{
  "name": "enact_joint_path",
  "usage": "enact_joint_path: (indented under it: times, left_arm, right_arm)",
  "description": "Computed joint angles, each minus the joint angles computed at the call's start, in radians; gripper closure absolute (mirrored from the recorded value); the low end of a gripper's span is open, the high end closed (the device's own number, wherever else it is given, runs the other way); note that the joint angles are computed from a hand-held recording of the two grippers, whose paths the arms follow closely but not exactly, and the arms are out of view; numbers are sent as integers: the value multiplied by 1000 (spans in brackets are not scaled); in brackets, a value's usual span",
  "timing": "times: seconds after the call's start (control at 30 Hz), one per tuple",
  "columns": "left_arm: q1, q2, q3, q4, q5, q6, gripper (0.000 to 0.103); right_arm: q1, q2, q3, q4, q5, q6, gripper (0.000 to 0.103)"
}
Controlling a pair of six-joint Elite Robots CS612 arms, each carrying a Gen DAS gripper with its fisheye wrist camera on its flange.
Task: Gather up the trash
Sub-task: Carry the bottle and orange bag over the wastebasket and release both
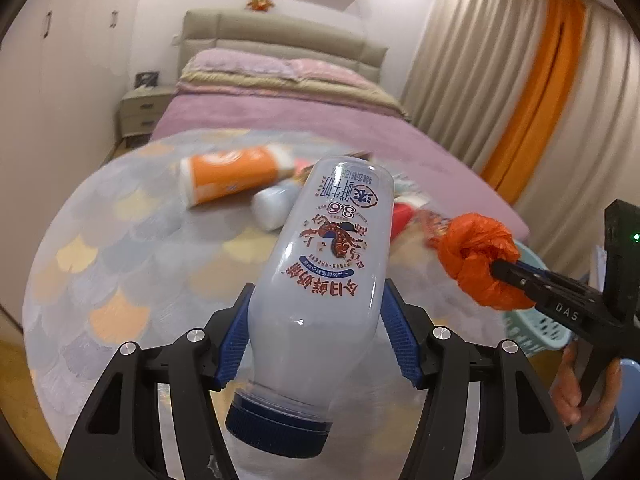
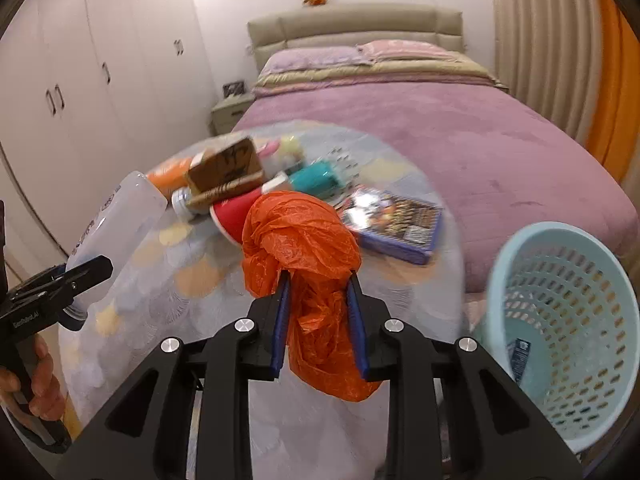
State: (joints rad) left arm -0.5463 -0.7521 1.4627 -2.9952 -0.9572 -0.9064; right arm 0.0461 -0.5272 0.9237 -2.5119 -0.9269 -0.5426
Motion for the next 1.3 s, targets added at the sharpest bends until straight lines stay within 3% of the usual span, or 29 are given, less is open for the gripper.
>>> enact_joint_path:
  times: [0.3,0.5,0.57,0.67,0.9,1.3]
  left_arm:
    - [-16,47,-114,-94,-32,174,44]
    - [-16,111,-240,-86,-118,259,44]
    - [-16,138,-295,-75,-142,292,44]
    - [-11,173,-365,-57,-181,319,44]
    - [0,285,-593,59,-269,357,43]
    - [16,478,-959,302,-401,378,43]
  right_arm:
    - [-46,-20,33,-179,-29,155,79]
    - [-76,9,-26,-183,-89,271,79]
    - [-78,13,-33,-200,-150,288,79]
    - [-89,26,-54,-198,-166,311,79]
    - [-99,89,-152,-149,-270,375,79]
    - [-111,203,-338,63,-326,412,78]
